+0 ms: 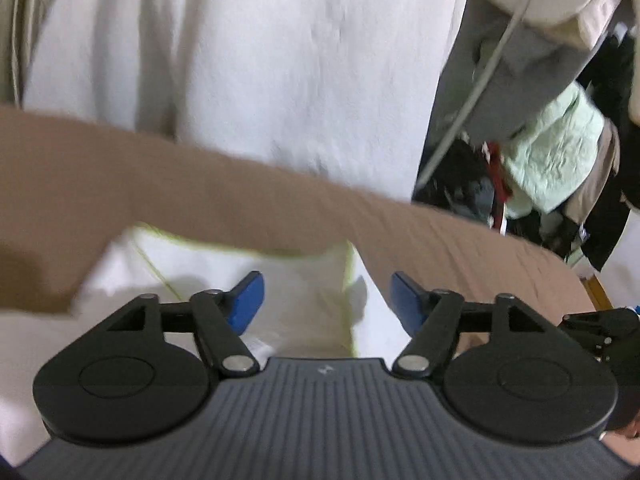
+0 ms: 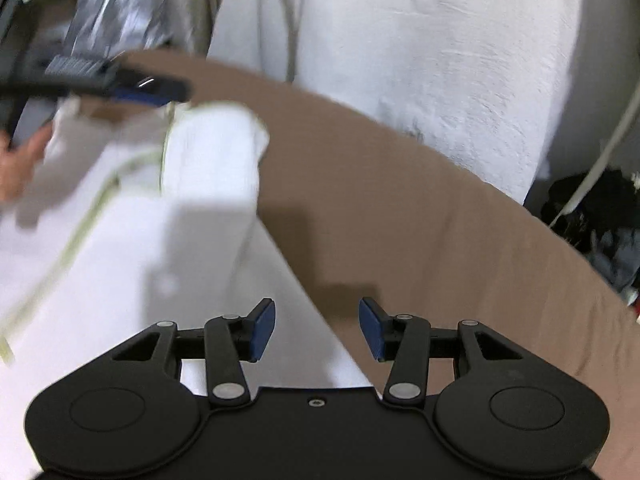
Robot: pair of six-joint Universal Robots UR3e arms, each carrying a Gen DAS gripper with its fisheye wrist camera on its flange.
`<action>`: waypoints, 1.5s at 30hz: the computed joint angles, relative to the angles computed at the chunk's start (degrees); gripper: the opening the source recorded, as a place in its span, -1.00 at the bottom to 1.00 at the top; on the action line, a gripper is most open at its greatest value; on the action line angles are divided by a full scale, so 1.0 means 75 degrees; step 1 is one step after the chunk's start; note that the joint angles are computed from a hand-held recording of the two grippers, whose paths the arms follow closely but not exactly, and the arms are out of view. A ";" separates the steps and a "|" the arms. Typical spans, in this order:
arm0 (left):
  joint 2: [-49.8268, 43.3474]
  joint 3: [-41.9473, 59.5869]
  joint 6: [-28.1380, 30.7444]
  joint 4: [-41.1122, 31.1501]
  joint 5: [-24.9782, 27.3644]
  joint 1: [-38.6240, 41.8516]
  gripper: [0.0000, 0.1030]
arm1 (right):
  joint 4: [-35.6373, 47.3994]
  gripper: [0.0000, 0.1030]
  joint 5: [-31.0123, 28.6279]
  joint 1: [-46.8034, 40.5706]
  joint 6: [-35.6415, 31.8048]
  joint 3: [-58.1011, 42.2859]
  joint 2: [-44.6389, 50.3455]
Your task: Fold clothes
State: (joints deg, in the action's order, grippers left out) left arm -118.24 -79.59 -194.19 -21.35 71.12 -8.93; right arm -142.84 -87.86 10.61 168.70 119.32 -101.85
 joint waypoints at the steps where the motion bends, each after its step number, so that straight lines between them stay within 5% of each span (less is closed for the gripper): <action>1: -0.0303 0.0261 0.0014 -0.0201 -0.0229 -0.0075 0.41 | -0.0120 0.01 0.0098 -0.0084 -0.0064 0.0096 0.0053; 2: -0.0588 0.0636 0.0262 -0.0729 -0.0364 -0.0180 0.27 | -0.0220 0.01 0.0183 -0.0140 -0.0044 0.0183 0.0115; 3: -0.0797 0.0934 0.0838 -0.1215 -0.0263 -0.0352 -0.13 | -0.0389 0.00 0.0218 -0.0143 0.0007 0.0231 0.0237; 4: -0.0821 0.0912 0.1279 -0.1231 0.0085 -0.0553 -0.90 | -0.0601 -0.10 0.0228 -0.0125 0.0049 0.0257 0.0391; 5: -0.0638 0.0569 0.1272 -0.0887 0.0318 -0.0663 -0.93 | -0.0829 -0.70 0.0257 -0.0064 0.0075 0.0292 0.0496; 6: -0.0427 0.0021 0.1281 -0.0221 0.0476 -0.0744 -0.93 | -0.1243 -0.95 0.0254 0.0014 0.0143 0.0453 0.0554; 10: 0.0409 -0.1730 0.1648 0.3017 0.0855 -0.0952 -0.92 | -0.5272 -1.00 -0.0395 0.0223 0.0921 0.2344 0.0340; 13: 0.0069 -0.0679 0.1649 0.2058 0.1313 -0.1298 -0.91 | -0.6140 -1.00 -0.0910 0.0314 0.1341 0.2632 0.0466; 16: -0.1112 0.1341 0.1099 -0.0552 0.2034 -0.1486 -0.75 | -0.5833 -1.00 -0.1357 0.0452 0.1599 0.2096 0.1167; 18: -0.1162 0.1357 0.0518 -0.1142 0.2452 -0.1509 -0.65 | -0.5296 -1.00 -0.1601 0.0563 0.1757 0.1559 0.1749; 19: -0.0909 0.0885 0.0179 -0.0832 0.2369 -0.1444 -0.65 | -0.5065 -1.00 -0.1779 0.0675 0.1877 0.1320 0.2067; 21: 0.0078 -0.0119 0.0036 -0.0694 0.2709 -0.1475 -0.31 | -0.4936 -0.99 -0.2532 0.1155 0.2075 0.1079 0.2506; 24: 0.1414 -0.1914 0.1089 0.0918 0.3164 -0.1337 -0.01 | -0.4488 -0.94 -0.3242 0.1585 0.2149 0.0713 0.2718; 26: 0.1974 -0.2610 0.2022 0.1765 0.3751 -0.1135 0.49 | -0.3792 -0.40 -0.3230 0.1446 0.2389 0.0428 0.2387; 28: 0.2143 -0.2647 0.2857 0.1639 0.3738 -0.0558 0.64 | -0.3623 -0.16 -0.2952 0.1110 0.2684 0.0522 0.1896; 31: 0.2112 -0.2146 0.4241 0.0400 0.2937 0.0366 0.63 | -0.3811 -0.08 -0.2649 0.0631 0.3441 0.1039 0.1160; 36: 0.1957 -0.1971 0.4025 -0.0629 0.1251 0.1250 0.69 | -0.3913 -0.08 -0.0663 -0.0457 0.4081 0.1904 0.0055; 40: 0.1133 -0.1086 0.2993 -0.1685 0.0808 0.1370 0.79 | -0.3946 -0.08 0.0781 -0.0837 0.4478 0.2125 -0.0232; 44: 0.0320 -0.1053 0.1713 -0.0865 0.0884 0.1198 0.98 | -0.4273 -0.08 0.1193 -0.0396 0.4478 0.1338 0.0822; 45: 0.0257 -0.1102 0.2148 -0.0630 0.1025 0.1034 0.91 | -0.4287 -0.07 0.1080 -0.0136 0.4426 0.0939 0.1220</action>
State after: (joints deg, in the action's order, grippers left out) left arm -116.31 -87.86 -178.08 -26.07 78.80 -1.17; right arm -174.99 -79.76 9.59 201.90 126.37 -92.70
